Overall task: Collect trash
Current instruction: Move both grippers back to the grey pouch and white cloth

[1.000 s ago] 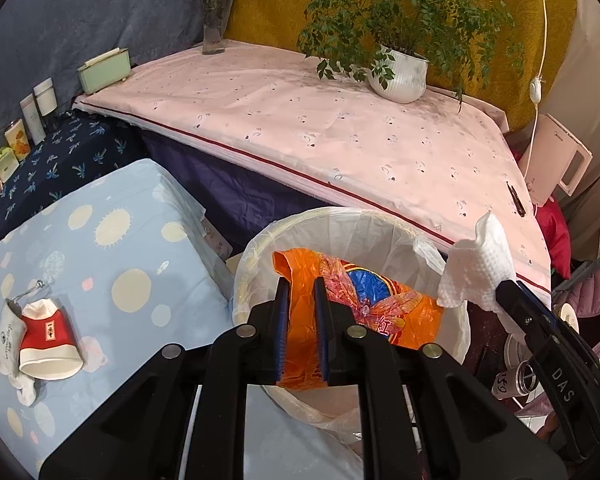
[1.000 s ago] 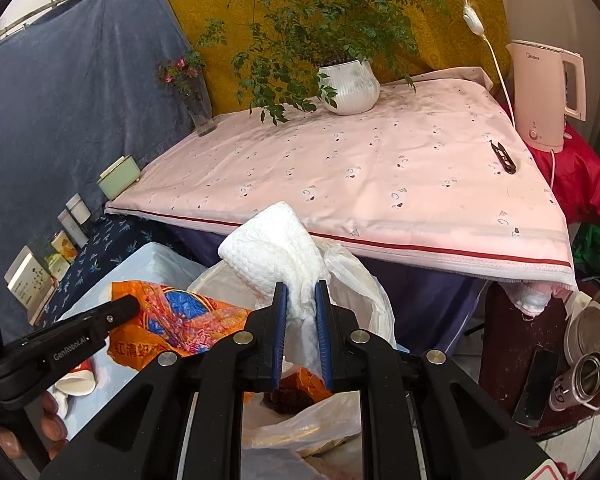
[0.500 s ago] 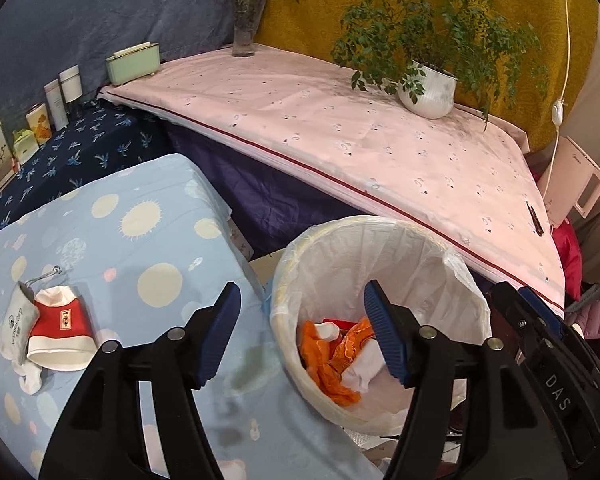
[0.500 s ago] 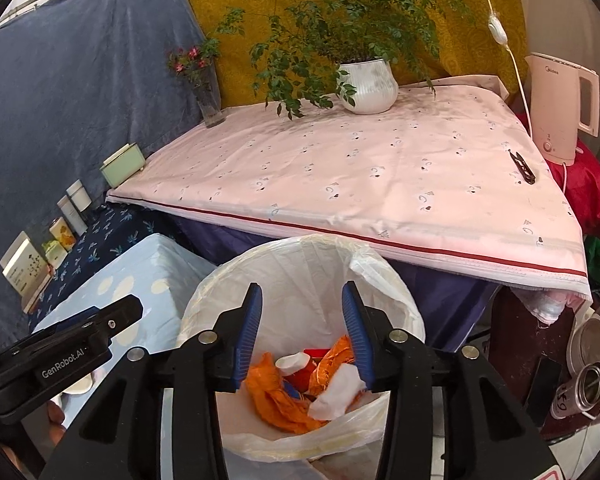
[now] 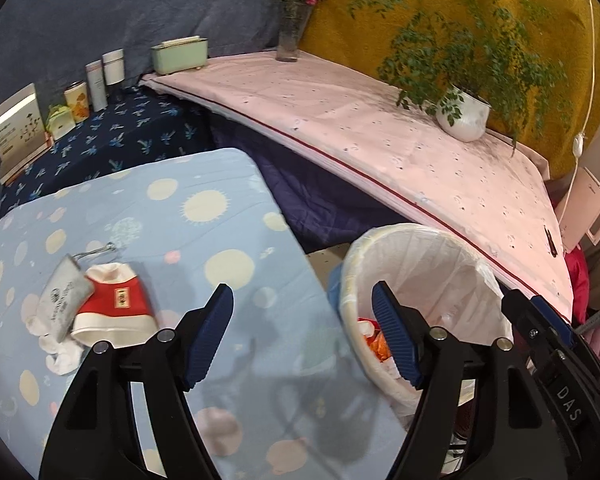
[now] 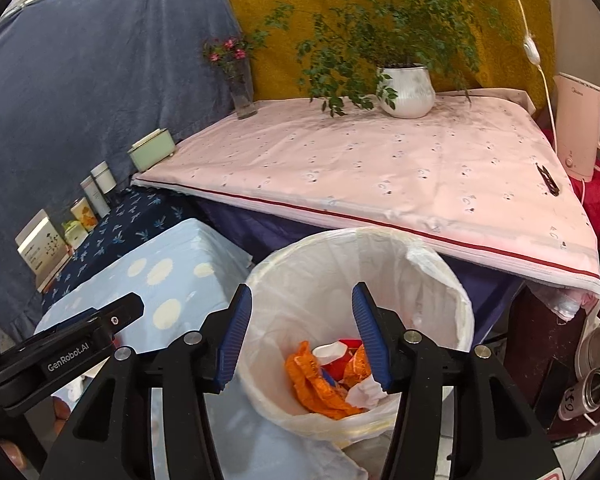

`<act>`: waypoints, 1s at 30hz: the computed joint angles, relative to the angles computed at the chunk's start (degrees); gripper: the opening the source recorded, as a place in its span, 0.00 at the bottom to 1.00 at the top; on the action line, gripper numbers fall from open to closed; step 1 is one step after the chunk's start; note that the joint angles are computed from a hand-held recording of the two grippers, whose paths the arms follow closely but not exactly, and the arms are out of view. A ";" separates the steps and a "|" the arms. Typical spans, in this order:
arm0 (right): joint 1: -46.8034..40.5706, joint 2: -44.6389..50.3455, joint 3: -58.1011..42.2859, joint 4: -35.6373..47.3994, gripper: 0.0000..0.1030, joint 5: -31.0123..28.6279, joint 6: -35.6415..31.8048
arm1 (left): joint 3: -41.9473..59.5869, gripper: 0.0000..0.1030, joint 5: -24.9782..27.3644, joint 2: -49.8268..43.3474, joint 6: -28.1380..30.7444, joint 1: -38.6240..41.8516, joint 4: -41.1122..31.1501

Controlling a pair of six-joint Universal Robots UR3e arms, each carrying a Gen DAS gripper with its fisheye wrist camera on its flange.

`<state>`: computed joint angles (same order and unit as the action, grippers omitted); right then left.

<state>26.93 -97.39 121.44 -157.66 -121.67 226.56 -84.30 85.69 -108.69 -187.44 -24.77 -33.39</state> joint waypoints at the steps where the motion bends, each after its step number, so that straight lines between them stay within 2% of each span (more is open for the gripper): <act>1: 0.81 0.91 -1.13 0.41 0.50 -0.24 0.29 | -1.19 0.66 -0.26 0.88 0.10 0.74 0.32; 16: 11.90 19.07 -22.88 5.40 0.50 -1.00 0.63 | -20.72 0.67 -5.41 16.58 4.35 18.54 2.55; 18: 13.13 21.69 -26.19 6.27 0.50 -0.74 0.38 | -22.72 0.68 -6.23 18.31 5.22 21.34 2.43; 20: 14.09 24.16 -29.36 7.14 0.50 -0.31 0.00 | -25.06 0.77 -7.03 20.16 5.94 24.26 2.71; 22: 14.97 26.45 -32.50 8.26 0.50 0.04 -0.39 | -26.95 0.79 -7.78 21.72 6.36 26.82 2.97; 30: 18.17 37.00 -47.97 14.32 0.50 1.74 -2.16 | -33.72 0.79 -13.35 26.73 10.93 39.30 1.15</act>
<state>45.10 -60.40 73.47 -143.33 -119.93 224.40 -118.01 72.34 -81.96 -176.51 14.53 -32.24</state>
